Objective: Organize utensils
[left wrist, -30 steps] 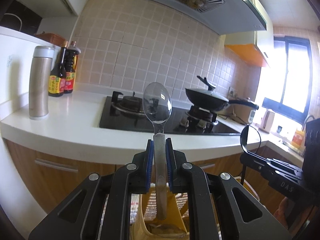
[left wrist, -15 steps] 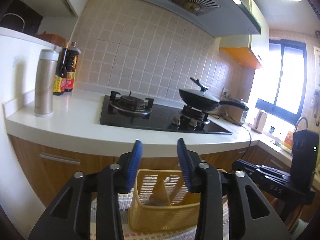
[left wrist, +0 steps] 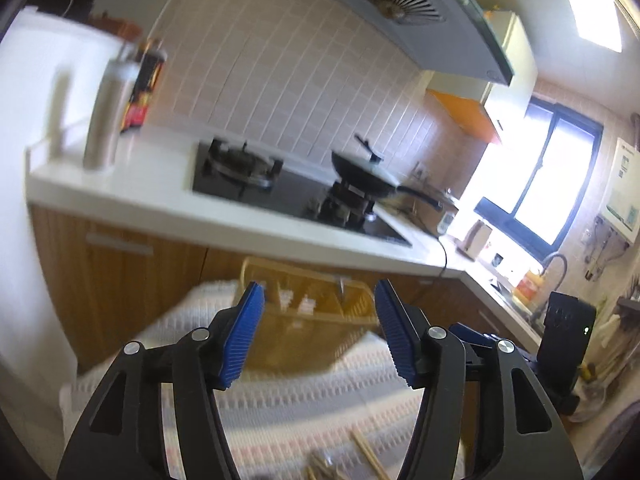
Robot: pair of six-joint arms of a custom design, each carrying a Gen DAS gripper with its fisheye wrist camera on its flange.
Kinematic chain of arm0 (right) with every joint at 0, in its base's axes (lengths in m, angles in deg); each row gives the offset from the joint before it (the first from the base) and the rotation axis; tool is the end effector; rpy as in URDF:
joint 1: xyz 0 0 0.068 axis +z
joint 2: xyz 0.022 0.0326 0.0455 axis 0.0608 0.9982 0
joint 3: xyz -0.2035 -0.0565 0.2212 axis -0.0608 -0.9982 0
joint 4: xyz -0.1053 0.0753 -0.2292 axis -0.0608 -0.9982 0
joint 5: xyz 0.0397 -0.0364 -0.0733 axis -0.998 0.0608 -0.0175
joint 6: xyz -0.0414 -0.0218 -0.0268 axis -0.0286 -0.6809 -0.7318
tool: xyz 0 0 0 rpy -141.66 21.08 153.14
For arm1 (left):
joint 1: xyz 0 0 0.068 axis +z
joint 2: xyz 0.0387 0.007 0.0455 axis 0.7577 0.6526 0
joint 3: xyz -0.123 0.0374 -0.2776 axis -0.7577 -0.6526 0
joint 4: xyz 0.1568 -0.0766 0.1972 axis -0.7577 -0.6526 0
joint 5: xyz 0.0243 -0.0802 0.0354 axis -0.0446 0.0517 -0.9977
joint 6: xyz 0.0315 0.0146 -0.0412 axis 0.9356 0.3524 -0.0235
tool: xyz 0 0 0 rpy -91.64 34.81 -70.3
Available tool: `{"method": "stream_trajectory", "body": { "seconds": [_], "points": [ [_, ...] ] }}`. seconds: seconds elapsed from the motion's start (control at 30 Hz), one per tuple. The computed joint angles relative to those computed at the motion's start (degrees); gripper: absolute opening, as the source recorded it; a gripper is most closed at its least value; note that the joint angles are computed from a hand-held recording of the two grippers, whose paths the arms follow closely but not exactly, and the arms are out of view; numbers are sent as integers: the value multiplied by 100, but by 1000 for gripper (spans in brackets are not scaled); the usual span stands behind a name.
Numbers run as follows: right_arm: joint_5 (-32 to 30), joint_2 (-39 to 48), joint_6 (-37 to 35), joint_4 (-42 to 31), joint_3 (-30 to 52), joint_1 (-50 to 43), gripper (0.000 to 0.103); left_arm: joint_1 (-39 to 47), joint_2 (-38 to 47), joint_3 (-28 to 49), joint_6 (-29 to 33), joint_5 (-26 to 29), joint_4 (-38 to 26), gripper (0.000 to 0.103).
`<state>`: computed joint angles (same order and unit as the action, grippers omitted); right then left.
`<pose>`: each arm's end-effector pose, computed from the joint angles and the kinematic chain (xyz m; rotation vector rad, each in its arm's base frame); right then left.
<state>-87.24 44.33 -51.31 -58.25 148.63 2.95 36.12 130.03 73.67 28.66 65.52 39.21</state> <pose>0.3540 0.0215 0.2939 -0.7454 2.0212 0.6762 0.2270 -0.0503 0.3117 -0.3411 1.9316 -0.4281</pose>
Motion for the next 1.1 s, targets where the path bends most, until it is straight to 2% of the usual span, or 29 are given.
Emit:
{"method": "stream_trajectory", "body": {
  "seconds": [0.17, 0.33, 0.37, 0.47, 0.5, 0.63, 0.8, 0.87, 0.97, 1.1],
  "points": [
    [467, -66, -745, -1226, 69, -88, 59, -323, -131, -78, -307, -146, -913, 56],
    [973, 223, -1125, -2196, 236, -27, 57, -389, 93, -514, -817, 342, -1085, 56],
    [1142, 305, -1156, -2360, 258, 19, 54, -391, 194, -658, -903, 561, -1013, 55],
    [1683, 588, -1302, -2821, 316, 190, 43, -149, 668, -1134, -1032, 1804, -484, 54],
    [1802, 679, -1317, -2921, 325, 243, 40, -162, 852, -1234, -1073, 1992, -362, 54],
    [2195, 975, -1288, -3063, 207, 391, 37, -536, 1479, -1270, -1118, 1734, -383, 49],
    [2298, 1178, -1244, -3105, 114, 402, 34, -835, 2052, -1121, -1155, 1340, -513, 41],
    [2258, 1211, -1235, -3137, 89, 399, 32, -894, 2263, -1067, -1178, 1292, -461, 37],
    [2107, 1268, -1214, -3260, 106, 454, 31, -929, 2512, -1034, -1283, 1254, -315, 36],
    [2024, 1340, -1030, -3194, 97, 758, 31, -1150, 2758, -859, -1385, 894, -293, 34]
  ]
}}
